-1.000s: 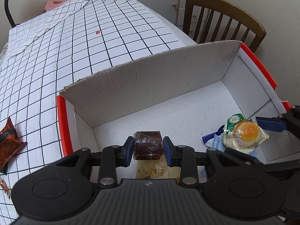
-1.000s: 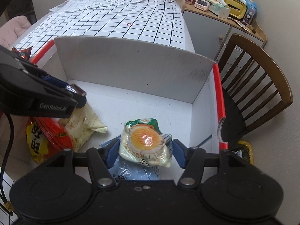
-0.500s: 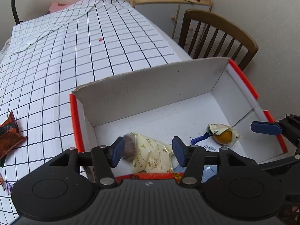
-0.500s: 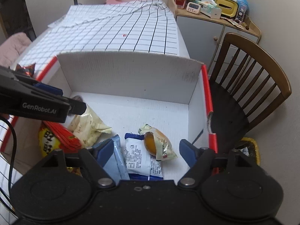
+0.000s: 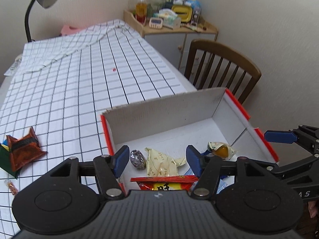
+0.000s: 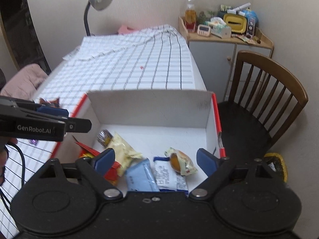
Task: Organize snacks
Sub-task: 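Move both tools back over the remaining snacks on the table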
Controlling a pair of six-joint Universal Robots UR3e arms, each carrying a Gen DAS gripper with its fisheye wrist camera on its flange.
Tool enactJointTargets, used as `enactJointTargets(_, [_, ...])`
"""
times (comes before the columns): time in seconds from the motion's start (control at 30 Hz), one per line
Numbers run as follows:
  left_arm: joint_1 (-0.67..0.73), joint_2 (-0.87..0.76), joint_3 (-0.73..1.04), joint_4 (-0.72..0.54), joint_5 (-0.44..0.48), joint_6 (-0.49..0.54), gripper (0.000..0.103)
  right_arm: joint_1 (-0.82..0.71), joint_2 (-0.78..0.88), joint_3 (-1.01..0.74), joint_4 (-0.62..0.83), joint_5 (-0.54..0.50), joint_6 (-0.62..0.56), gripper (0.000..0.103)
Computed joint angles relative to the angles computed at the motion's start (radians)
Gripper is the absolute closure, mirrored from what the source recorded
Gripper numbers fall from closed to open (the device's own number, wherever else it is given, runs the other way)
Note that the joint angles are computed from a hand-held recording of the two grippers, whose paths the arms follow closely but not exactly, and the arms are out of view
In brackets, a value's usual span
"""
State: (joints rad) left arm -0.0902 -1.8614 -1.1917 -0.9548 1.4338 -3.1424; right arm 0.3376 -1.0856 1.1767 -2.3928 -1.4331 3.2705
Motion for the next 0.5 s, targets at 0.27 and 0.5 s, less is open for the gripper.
enactJointTargets(0.27, [0.054, 0.169, -0.16, 0.073, -0.039, 0.043, 0.04, 0.036, -0.046, 0.014, -0.069, 0.007, 0.043, 0.005])
enactJointTargets(0.5, [0.162, 0.331, -0.309, 0.092, -0.108, 0.075, 0.035, 0.105, -0.02, -0.063, -0.067, -0.02, 0.09, 0.002])
